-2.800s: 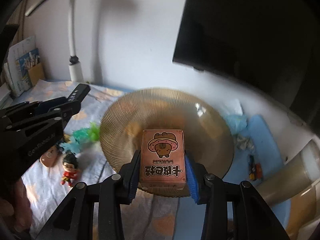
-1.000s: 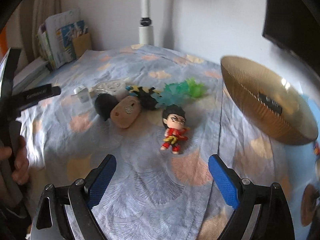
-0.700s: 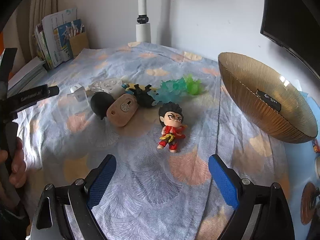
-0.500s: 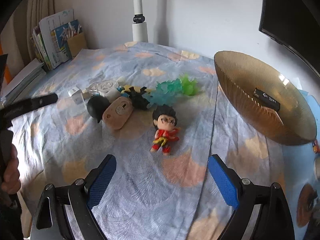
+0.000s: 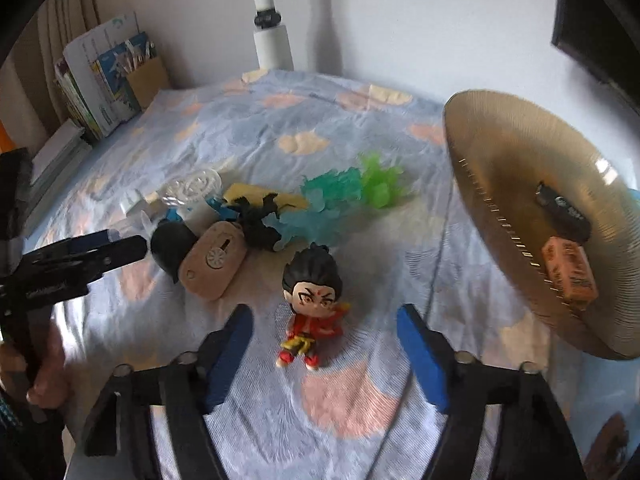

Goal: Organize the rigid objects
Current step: 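Grasp the red-clothed figure with the right tool while the left tool grasps the clear cup, then lift the figure and clear cup and carry both over the amber bowl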

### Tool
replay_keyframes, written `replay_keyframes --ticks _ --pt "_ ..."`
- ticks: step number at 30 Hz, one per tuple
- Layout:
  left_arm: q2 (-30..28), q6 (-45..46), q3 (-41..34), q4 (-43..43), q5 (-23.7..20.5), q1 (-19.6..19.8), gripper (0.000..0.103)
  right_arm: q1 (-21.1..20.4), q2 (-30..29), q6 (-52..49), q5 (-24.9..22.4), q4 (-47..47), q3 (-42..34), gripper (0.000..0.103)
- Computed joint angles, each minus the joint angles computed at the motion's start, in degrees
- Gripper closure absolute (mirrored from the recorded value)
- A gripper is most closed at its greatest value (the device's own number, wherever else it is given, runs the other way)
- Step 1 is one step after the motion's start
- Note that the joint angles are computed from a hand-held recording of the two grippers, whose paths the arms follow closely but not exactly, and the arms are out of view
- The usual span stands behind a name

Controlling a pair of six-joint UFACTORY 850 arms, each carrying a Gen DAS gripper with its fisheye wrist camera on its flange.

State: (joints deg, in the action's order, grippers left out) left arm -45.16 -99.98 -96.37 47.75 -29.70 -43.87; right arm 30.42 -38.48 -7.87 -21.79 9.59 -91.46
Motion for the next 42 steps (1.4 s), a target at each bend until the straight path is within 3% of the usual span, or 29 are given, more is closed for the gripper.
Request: replay_keyframes --ticks 2,4,7,12,16,18,21,24,25,26,28,31,36,37,39,40,42 --pt "-0.39 0.75 -0.69 -0.1 -0.36 -0.11 0.051 0.26 -1.22 1.77 -0.55 -1.57 -1.15 0.047" --pt "-0.55 1.32 -1.0 -0.32 -1.1 -0.34 0.063 0.29 -1.97 0.15 -0.73 0.21 -1.63 0.062" --pt "0.63 -1.65 0.54 2.36 -0.33 -0.94 0.063 0.81 -1.36 2.01 1.11 -3.03 -0.37 0.068" --pt "2.1 -4.97 2.16 3.69 -1.67 -3.05 0.063 0.83 2.14 -2.85 2.75 1.07 4.84 0.068" --pt "1.86 -6.46 1.32 4.78 -6.09 -5.21 0.063 1.2 6.52 -17.0 4.71 10.2 11.15 0.068" --pt "1.38 -5.43 0.69 4.06 -6.9 -5.52 0.063 1.44 7.6 -20.93 4.82 11.88 13.1 0.068" --pt "0.8 -3.1 0.16 2.18 -6.74 -5.63 0.063 2.21 8.48 -18.27 6.68 7.69 15.38 0.067" --pt "0.65 -1.04 0.3 0.07 -5.37 -5.67 0.062 2.04 8.92 -20.99 7.42 11.25 16.3 0.068" --pt "0.69 -1.25 0.44 0.29 -5.44 -5.85 0.058 1.98 9.02 -21.58 7.65 11.96 16.54 0.067" --pt "0.72 -0.89 0.31 -0.02 -6.44 -6.1 0.043 1.81 9.0 -22.91 7.61 13.83 16.67 0.066" --pt "0.59 -0.45 -0.03 -0.73 -8.28 -6.45 0.023 1.55 9.01 -24.41 7.04 16.39 16.67 0.057" --pt "1.82 -2.5 2.31 1.1 -7.46 -6.83 0.023 1.78 9.0 -21.91 6.75 13.63 16.61 0.049" --pt "2.85 -5.74 3.75 3.19 -4.16 -5.59 0.024 2.07 8.35 -21.77 7.58 14.58 15.93 0.049" --pt "2.77 -5.99 3.6 3.95 -3.47 -5.45 0.025 2.13 8.12 -20.86 7.76 14.04 15.65 0.055" --pt "1.71 -2.83 1.8 2.86 -3.43 -5.33 0.05 2.41 7.96 -20.14 8.17 13.35 15.35 0.068" --pt "0.91 -0.28 0.53 1.05 -3.81 -5.27 0.062 2.49 8.06 -19.95 8.3 12.84 15.46 0.068" --pt "-0.07 0.42 -1.02 1.34 -4.91 -5.68 0.062 2.53 8.32 -20.0 8.72 12.64 15.88 0.068"
